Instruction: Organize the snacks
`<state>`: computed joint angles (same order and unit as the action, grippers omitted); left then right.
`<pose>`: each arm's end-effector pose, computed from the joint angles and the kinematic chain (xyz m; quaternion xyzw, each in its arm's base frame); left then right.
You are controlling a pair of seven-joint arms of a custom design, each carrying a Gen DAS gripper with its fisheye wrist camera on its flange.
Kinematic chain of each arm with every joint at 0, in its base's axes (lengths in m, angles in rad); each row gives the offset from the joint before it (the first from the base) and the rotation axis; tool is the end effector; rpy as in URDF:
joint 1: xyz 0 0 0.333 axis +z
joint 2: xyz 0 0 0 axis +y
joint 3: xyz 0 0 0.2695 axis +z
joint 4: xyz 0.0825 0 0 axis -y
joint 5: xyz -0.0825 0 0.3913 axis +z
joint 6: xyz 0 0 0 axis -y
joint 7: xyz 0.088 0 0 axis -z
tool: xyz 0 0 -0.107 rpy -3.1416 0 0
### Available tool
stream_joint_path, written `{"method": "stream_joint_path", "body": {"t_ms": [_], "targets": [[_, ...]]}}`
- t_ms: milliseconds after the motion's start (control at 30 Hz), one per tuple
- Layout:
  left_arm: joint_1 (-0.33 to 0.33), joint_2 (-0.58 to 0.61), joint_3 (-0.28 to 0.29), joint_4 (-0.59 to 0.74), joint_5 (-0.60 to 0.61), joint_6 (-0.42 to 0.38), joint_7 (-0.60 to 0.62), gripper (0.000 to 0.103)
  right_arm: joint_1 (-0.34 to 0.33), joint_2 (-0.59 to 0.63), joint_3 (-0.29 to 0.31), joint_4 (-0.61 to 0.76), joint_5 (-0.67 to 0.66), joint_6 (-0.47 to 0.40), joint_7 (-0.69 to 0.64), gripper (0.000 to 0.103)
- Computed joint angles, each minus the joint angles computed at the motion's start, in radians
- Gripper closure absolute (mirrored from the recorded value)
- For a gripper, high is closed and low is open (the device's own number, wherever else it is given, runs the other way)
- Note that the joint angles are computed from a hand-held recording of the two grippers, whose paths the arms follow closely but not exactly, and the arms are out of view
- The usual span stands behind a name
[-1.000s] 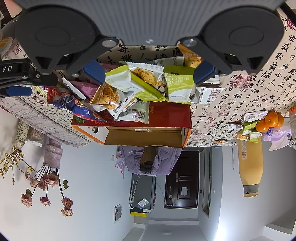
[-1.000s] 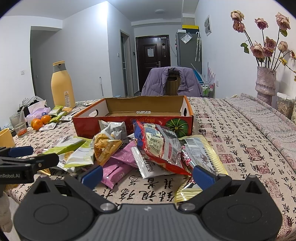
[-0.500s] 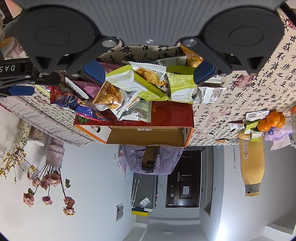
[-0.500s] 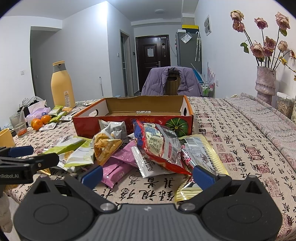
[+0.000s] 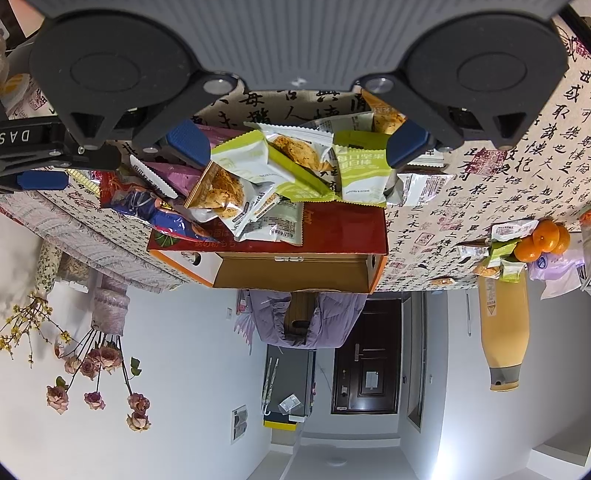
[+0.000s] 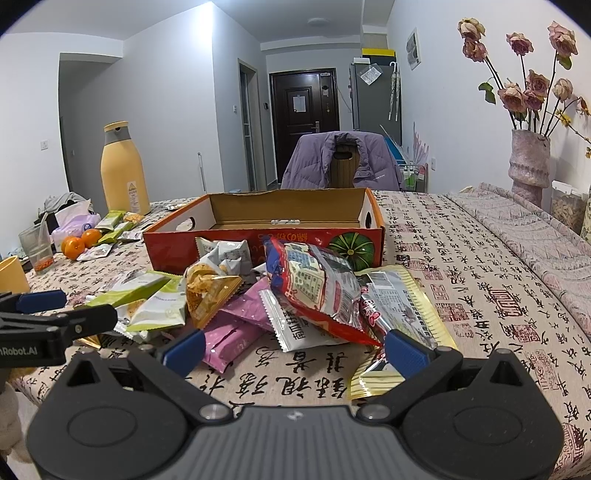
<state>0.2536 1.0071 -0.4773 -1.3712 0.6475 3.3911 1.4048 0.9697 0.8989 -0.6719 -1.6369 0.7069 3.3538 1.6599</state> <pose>0.7283 -0.1162 0.2585 -0.4870 0.6877 -0.4573 0.2842 0.6577 0.2345 0.2690 -0.5800 0.6345 -0.3420 0.3795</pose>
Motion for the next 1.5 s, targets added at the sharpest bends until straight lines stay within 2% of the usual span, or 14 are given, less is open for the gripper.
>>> {"method": "stream_joint_path", "body": {"t_ms": [100, 233, 367, 467, 633, 733, 867, 1000, 1233, 1300, 1400, 1500], "targets": [[0.004, 0.004, -0.007, 0.004, 0.005, -0.002, 0.002, 0.000, -0.027, -0.014, 0.035, 0.000, -0.005, 0.021, -0.018, 0.000], [0.001, 0.017, -0.012, 0.027, 0.003, -0.012, 0.013, 0.000, -0.047, -0.013, 0.050, 0.014, 0.020, 0.030, -0.054, 0.000], [0.013, 0.045, -0.051, 0.064, -0.009, -0.046, 0.048, 0.000, -0.075, -0.010, 0.067, 0.044, 0.033, 0.024, -0.082, 0.000], [0.002, 0.060, -0.057, 0.095, -0.045, -0.063, 0.083, 0.000, -0.113, -0.002, 0.085, 0.086, 0.014, 0.011, -0.083, 0.000], [-0.016, 0.089, -0.066, 0.151, -0.111, -0.094, 0.148, 0.000, -0.191, 0.031, 0.114, 0.189, -0.050, -0.034, -0.046, 0.000], [-0.035, 0.098, -0.055, 0.181, -0.155, -0.110, 0.180, 0.000, -0.251, 0.070, 0.131, 0.284, -0.100, -0.097, 0.000, 0.000], [-0.053, 0.119, -0.051, 0.226, -0.210, -0.139, 0.224, 0.000, -0.361, 0.125, 0.203, 0.431, -0.167, -0.190, 0.037, 0.007], [-0.073, 0.135, -0.040, 0.266, -0.269, -0.170, 0.262, 0.000, -0.478, 0.191, 0.310, 0.588, -0.222, -0.278, 0.043, 0.016], [-0.097, 0.160, -0.035, 0.321, -0.356, -0.208, 0.335, 0.000, -0.577, 0.279, 0.403, 0.756, -0.301, -0.384, 0.099, 0.021], [-0.101, 0.169, -0.038, 0.337, -0.378, -0.220, 0.358, 0.000, -0.612, 0.283, 0.464, 0.764, -0.308, -0.380, 0.080, 0.029], [-0.114, 0.174, -0.029, 0.354, -0.411, -0.233, 0.380, 0.000, -0.621, 0.269, 0.488, 0.737, -0.341, -0.349, 0.091, 0.039], [-0.125, 0.176, -0.014, 0.366, -0.438, -0.240, 0.394, 0.000, -0.619, 0.237, 0.501, 0.673, -0.373, -0.296, 0.107, 0.044]]}}
